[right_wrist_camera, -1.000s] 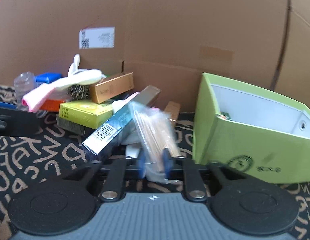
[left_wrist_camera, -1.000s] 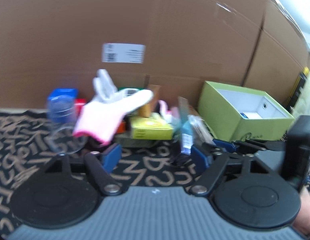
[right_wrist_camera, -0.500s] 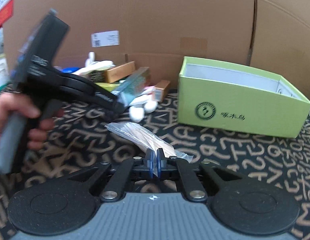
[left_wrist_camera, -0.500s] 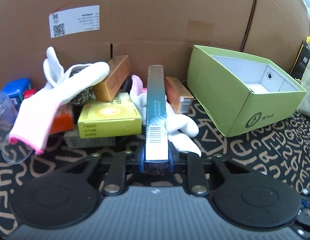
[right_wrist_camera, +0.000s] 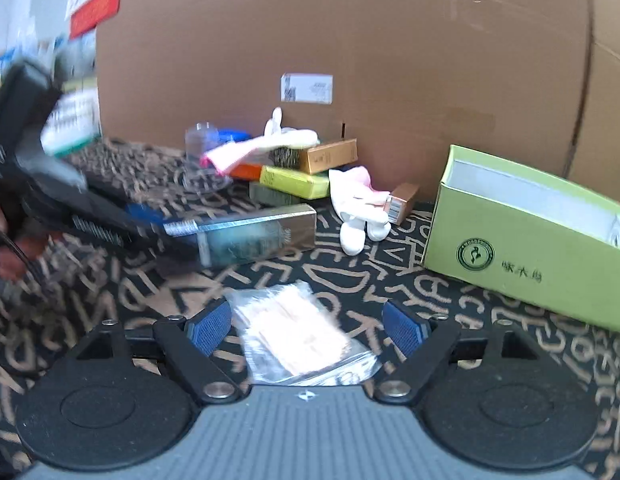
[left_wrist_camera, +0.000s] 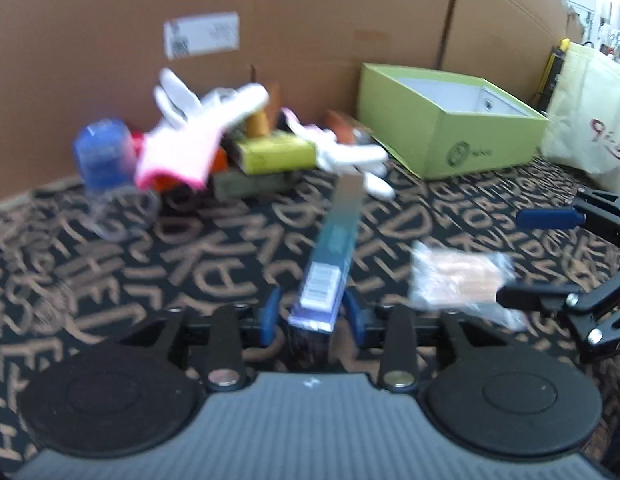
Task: Organize objects
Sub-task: 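Lower the silver box with the left tool into the shoebox while the right tool drops the toothpicks there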
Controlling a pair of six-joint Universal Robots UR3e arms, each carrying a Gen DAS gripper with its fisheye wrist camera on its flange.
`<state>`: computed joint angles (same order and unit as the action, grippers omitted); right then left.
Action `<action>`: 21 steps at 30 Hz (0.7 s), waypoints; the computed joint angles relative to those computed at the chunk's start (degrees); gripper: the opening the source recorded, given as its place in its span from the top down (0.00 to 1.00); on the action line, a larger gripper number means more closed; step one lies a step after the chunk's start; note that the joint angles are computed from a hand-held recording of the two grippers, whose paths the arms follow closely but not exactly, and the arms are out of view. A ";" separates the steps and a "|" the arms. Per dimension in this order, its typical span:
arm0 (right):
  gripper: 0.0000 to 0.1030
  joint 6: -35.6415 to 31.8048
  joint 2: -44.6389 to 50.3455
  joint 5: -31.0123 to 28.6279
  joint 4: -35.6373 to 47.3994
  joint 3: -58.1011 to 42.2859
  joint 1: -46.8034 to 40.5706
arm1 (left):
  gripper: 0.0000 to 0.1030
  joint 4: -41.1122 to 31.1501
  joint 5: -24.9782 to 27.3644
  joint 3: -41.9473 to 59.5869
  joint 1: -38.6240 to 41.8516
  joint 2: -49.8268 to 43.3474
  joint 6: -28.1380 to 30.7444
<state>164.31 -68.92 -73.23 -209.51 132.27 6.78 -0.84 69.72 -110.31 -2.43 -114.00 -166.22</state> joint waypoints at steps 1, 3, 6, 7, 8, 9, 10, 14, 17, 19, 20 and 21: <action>0.16 -0.83 0.43 0.44 2.05 -1.35 -0.33 | 0.56 0.78 -0.10 1.06 -0.38 -0.83 -0.61; 0.16 -2.66 0.63 2.97 6.81 -3.28 -1.86 | 0.44 0.18 -0.82 4.69 -1.41 -3.15 -0.59; 0.18 -4.97 1.86 4.57 8.91 -4.15 -2.49 | 0.41 -1.43 2.90 10.97 -4.66 -7.45 -0.13; 0.19 -5.32 2.51 4.07 8.83 -4.52 -2.19 | 0.41 -2.34 4.25 13.27 -5.64 -8.97 -0.30; 0.23 -5.10 3.27 3.54 8.76 -5.01 -1.84 | 0.42 -2.82 4.96 14.50 -6.19 -9.98 -0.45; 0.26 -4.08 3.72 3.59 9.70 -5.63 -1.83 | 0.51 -4.63 5.11 16.54 -6.49 -11.02 -0.54; 0.32 -2.24 3.81 4.79 9.82 -5.44 -2.36 | 0.60 -6.97 4.46 18.22 -6.40 -11.73 -0.83; 0.52 -1.24 2.96 7.16 7.96 -2.96 -2.62 | 0.74 -11.03 1.44 19.81 -5.23 -12.49 -2.51; 0.55 -1.37 4.37 5.29 4.41 -2.42 -0.92 | 0.64 -9.25 3.59 19.88 -6.07 -13.09 -3.33; 0.59 -1.20 4.90 4.82 3.71 -2.83 -0.41 | 0.65 -9.22 4.71 20.22 -6.68 -13.38 -3.27; 0.62 -0.80 4.88 4.21 3.42 -2.79 0.01 | 0.72 -9.35 5.36 20.19 -7.03 -13.18 -3.09; 0.65 -0.14 4.69 3.06 3.10 -2.72 0.75 | 0.76 -9.61 5.26 19.88 -7.12 -12.77 -2.89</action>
<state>164.17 -64.24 -70.18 -206.41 129.55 7.53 -10.45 74.98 -90.43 -9.55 -126.77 -169.11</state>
